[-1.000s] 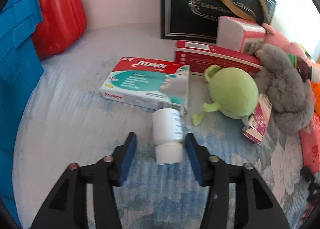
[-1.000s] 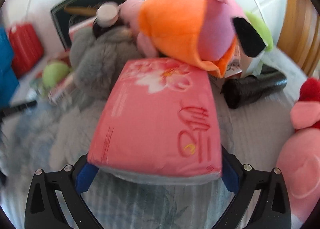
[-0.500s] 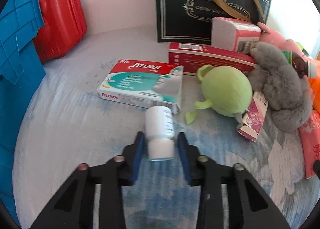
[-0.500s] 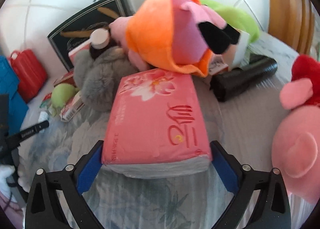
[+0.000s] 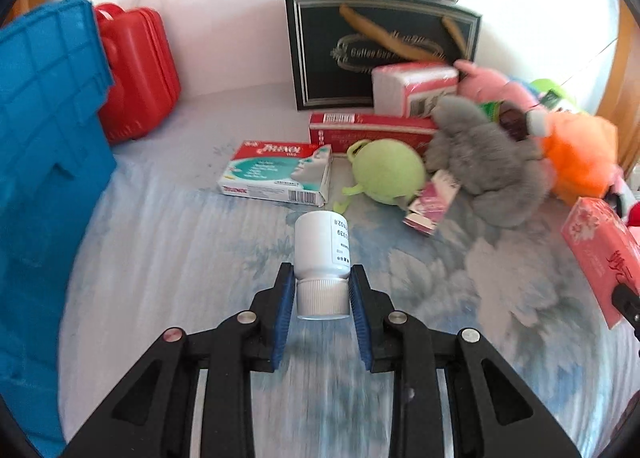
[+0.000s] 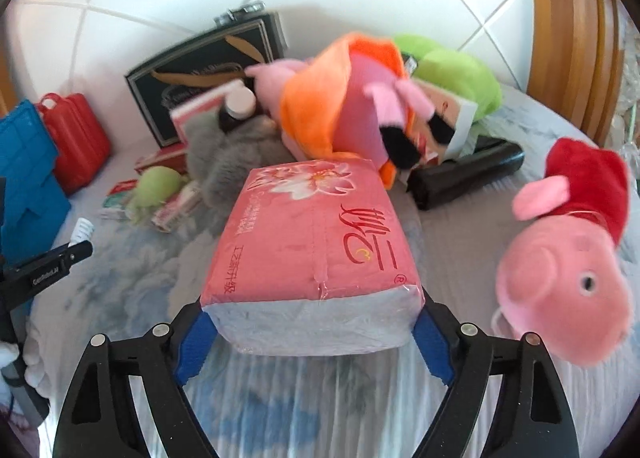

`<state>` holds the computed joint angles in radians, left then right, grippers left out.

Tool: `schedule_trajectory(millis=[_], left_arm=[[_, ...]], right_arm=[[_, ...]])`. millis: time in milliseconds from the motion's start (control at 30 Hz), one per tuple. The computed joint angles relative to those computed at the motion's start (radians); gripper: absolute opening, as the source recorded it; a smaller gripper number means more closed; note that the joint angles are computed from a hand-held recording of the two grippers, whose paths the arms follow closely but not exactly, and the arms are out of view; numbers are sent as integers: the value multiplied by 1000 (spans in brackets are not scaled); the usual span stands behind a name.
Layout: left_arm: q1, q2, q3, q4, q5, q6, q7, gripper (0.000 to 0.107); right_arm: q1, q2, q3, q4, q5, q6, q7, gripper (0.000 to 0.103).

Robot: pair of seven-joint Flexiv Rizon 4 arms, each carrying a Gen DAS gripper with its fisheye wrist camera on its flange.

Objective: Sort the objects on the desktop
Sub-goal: 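Carry the pill bottle and pink tissue pack over the crate with both tools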

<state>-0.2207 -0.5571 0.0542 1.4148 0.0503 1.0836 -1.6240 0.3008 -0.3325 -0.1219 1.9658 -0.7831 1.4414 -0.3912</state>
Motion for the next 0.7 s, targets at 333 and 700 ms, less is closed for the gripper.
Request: schedule_trajectory(millis=[333,700], left_arm=[[-10,266,10,216,59,122,-40,27],[69,530,12,376,202,229,-156,27]], right_arm=[[-21,209,-31,83,-430,92,278,86],[-99,265,115,-67,-824,116,545,86]])
